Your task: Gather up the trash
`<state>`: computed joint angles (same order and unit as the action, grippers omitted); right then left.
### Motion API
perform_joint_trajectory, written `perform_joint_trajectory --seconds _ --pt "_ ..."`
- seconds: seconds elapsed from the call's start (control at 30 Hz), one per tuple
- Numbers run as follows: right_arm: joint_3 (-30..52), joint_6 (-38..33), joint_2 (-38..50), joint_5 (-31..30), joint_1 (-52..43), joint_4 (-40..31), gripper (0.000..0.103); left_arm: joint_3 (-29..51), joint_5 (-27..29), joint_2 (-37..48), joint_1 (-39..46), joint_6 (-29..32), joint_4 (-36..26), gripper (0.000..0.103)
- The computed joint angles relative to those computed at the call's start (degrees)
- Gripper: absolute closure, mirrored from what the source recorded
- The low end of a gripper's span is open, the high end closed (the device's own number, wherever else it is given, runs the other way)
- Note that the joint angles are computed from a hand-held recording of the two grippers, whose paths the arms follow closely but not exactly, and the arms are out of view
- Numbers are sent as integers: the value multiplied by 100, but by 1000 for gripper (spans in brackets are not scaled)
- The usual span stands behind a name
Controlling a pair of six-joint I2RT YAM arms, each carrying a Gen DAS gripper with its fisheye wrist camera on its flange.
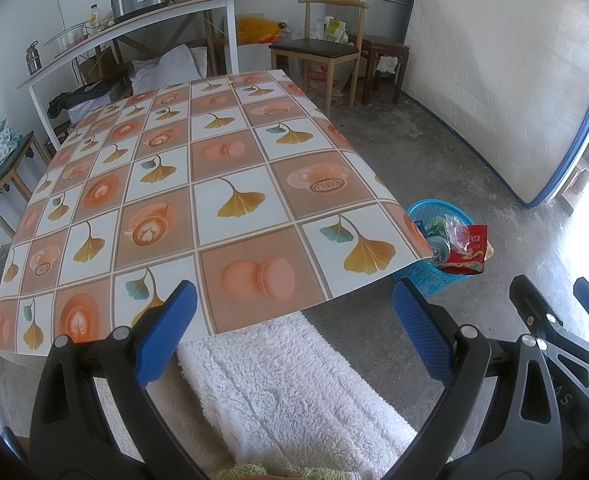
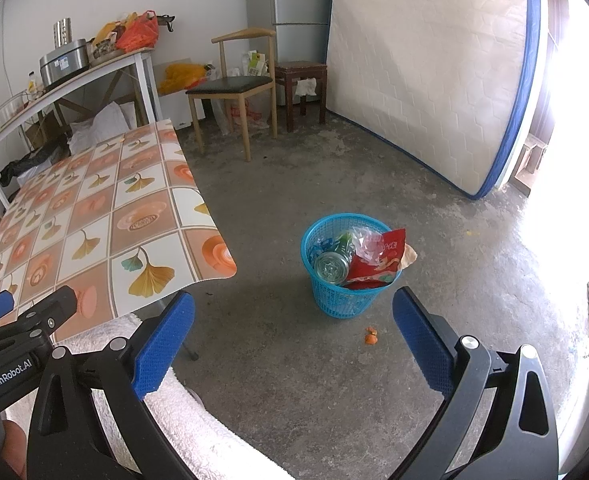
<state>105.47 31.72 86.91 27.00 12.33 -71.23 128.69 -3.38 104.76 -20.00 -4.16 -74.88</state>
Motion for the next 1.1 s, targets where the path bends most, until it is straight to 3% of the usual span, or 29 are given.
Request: perform_joint_trajectory --seconds 1.1 --pt "-24 50 -7 31 37 0 6 -58 -1 -25 -2 -8 35 8"
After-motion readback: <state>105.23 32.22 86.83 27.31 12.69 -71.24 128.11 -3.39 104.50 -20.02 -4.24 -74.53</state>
